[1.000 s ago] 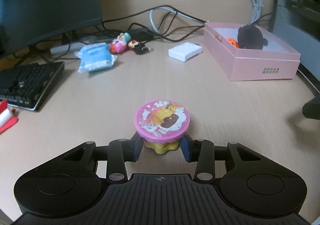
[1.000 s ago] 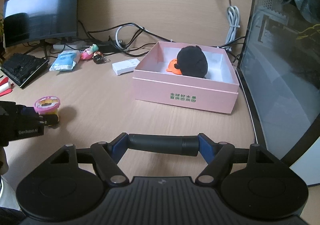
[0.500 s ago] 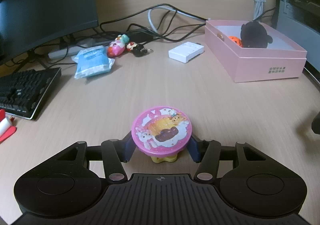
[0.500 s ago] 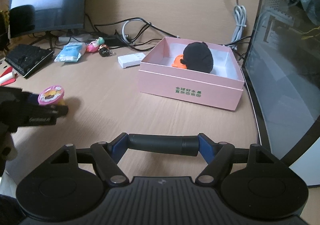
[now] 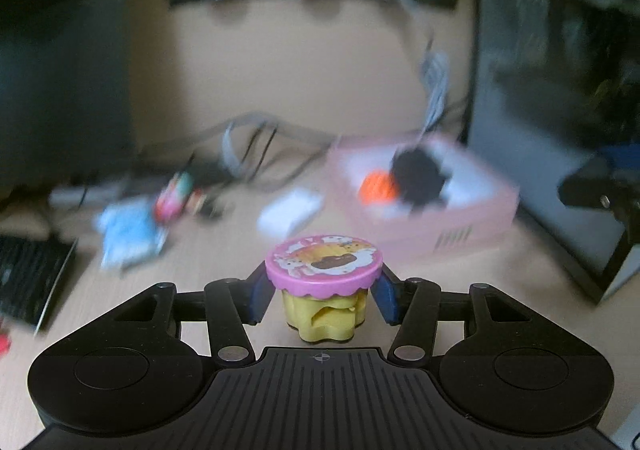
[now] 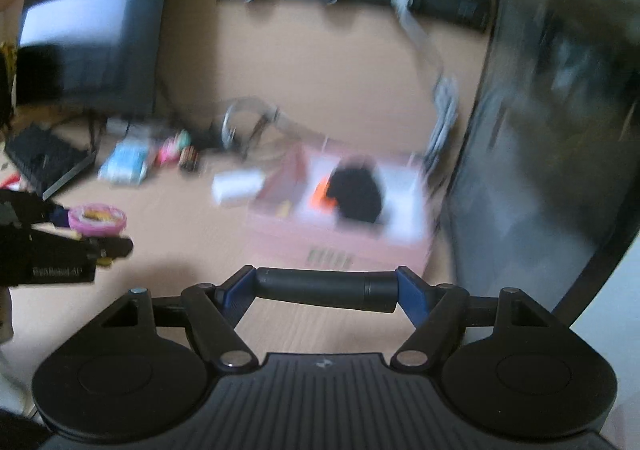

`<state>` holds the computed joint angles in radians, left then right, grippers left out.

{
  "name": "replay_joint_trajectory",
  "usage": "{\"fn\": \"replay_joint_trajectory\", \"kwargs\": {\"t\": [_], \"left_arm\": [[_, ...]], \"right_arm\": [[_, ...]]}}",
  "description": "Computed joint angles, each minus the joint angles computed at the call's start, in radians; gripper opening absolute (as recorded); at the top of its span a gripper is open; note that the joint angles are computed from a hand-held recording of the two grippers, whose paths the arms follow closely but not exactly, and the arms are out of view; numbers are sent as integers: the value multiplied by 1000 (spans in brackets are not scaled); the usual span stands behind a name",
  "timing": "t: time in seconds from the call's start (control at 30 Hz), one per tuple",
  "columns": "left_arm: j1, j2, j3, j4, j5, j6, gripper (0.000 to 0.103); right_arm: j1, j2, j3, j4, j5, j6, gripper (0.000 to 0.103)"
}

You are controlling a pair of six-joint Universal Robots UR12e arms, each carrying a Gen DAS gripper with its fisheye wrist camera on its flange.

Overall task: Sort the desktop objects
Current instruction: 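Drop the cupcake into the pink box with the left tool while the right tool drops the cylinder in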

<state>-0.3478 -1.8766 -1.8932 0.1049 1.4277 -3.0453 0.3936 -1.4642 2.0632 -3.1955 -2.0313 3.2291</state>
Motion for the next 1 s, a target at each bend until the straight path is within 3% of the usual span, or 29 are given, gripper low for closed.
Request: {"fn": "replay_joint_trajectory", "kwargs": {"t": [0.17, 0.4, 0.43, 0.5, 0.57, 0.63, 0.8, 0.93, 0.97, 1.0], "left_arm": [[-19, -64, 101, 54, -39, -3, 57], [-8, -101, 169, -20, -51, 7, 57], [-6, -106, 175, -37, -52, 6, 57], [-5, -114, 188, -72, -54, 2, 57], [-6, -122, 199, -97, -64, 1, 57], [-12, -135, 218, -123, -81, 11, 57], [-33, -169, 263, -180, -124, 47, 57], [-41, -230, 353, -178, -187, 73, 57], [-41, -246, 378, -172, -204, 78, 60], [-41, -260, 405, -181, -225, 91, 77]], "right_arm": [[-3, 45, -98, -76, -96, -58, 75], [-61, 117, -215, 16, -74, 61, 81], [-65, 112, -202, -5, -43, 55, 82], [-63, 99, -165, -43, -2, 39, 96], [-46, 93, -129, -62, -3, 19, 102], [-31, 79, -86, -32, -5, 22, 102], [-9, 50, -24, 115, -13, 143, 102], [-2, 46, -9, 144, -42, 183, 102], [-3, 45, -8, 149, -40, 192, 102], [-4, 45, -9, 156, -40, 198, 102]]}}
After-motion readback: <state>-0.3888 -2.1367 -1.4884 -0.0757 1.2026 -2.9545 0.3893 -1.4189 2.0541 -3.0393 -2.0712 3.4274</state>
